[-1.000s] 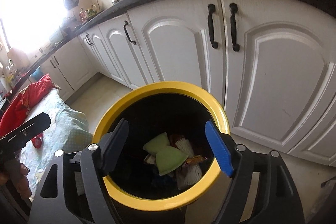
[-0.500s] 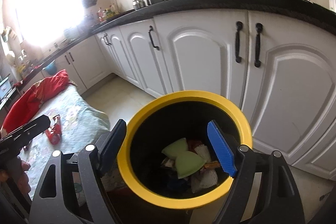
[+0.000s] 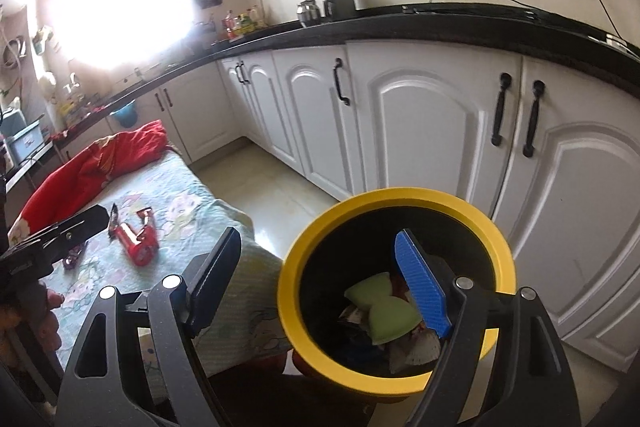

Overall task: Collect trash
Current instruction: 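Move both open tools back toward the red can and wrappers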

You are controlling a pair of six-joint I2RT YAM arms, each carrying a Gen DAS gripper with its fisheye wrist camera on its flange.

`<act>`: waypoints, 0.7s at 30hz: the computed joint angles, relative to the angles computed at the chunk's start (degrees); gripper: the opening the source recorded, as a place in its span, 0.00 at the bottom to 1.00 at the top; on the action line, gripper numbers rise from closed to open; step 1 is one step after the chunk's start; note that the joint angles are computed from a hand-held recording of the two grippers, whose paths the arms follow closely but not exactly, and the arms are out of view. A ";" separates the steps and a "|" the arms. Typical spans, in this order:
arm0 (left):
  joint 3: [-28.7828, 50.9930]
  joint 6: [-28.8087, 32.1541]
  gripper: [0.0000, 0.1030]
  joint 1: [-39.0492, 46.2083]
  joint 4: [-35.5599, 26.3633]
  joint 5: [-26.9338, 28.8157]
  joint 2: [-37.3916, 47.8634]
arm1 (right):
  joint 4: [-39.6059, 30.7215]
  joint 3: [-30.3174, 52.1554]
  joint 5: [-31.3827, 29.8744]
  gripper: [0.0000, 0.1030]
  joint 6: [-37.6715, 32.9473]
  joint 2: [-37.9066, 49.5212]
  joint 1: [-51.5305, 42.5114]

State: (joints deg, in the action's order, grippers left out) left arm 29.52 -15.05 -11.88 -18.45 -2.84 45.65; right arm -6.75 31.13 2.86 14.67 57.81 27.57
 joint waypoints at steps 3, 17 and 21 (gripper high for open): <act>-0.30 0.87 0.89 2.14 -1.46 0.87 -2.05 | -0.16 0.24 1.19 0.75 0.30 -0.05 2.28; -1.41 5.35 0.89 13.06 -6.19 6.32 -9.07 | 0.35 2.82 6.75 0.75 1.69 3.04 13.87; -1.60 7.37 0.89 17.74 -7.15 9.22 -10.18 | 0.92 3.78 7.58 0.75 1.98 4.90 16.52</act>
